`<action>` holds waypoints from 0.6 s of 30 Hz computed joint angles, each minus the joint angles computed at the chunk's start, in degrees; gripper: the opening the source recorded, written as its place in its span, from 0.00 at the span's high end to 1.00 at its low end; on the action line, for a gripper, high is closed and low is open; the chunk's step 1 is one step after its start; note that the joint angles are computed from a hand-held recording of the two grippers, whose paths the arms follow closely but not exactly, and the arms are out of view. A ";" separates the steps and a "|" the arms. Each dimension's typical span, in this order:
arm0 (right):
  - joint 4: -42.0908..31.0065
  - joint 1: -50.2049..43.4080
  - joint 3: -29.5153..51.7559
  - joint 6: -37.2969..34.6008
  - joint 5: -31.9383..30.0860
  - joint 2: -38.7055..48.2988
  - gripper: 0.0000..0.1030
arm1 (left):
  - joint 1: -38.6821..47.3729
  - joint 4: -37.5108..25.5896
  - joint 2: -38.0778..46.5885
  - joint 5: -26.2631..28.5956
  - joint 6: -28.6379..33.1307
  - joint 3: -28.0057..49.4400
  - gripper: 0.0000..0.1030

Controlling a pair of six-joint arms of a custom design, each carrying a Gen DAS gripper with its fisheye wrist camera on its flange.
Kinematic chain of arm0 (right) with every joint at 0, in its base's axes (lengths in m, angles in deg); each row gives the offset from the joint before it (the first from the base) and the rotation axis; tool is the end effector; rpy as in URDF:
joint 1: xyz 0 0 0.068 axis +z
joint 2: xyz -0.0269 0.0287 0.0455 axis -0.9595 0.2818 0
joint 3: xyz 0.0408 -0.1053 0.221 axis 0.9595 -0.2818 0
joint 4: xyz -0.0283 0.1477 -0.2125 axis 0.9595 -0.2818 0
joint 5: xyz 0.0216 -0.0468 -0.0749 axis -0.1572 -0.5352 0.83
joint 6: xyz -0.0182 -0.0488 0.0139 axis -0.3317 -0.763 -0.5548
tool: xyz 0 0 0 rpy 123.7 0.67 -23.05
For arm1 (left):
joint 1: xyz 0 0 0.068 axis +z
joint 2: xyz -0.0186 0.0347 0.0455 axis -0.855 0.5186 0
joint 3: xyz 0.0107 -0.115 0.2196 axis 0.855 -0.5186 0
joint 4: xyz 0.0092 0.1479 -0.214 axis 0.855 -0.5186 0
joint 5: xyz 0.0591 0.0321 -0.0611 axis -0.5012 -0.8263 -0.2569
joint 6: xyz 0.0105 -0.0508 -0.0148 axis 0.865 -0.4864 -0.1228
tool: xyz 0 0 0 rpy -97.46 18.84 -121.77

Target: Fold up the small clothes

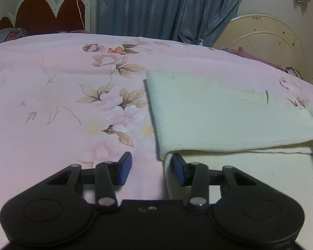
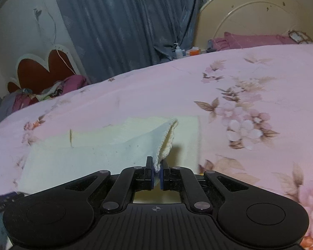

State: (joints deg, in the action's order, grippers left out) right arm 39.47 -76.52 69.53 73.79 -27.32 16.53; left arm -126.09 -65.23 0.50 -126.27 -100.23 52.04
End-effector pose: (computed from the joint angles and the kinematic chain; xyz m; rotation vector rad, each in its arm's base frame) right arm 0.3093 0.0039 0.2463 -0.4426 2.3466 0.5945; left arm 0.0922 -0.1569 0.2038 -0.6048 2.3058 0.1115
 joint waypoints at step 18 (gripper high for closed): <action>-2.44 -2.05 -1.33 -2.66 0.25 0.65 0.96 | 0.44 -0.07 -0.16 0.65 0.37 0.09 0.60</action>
State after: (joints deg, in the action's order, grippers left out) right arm 37.03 -78.56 68.20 71.13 -27.07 17.19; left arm -125.65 -65.30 0.34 -125.62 -99.87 52.13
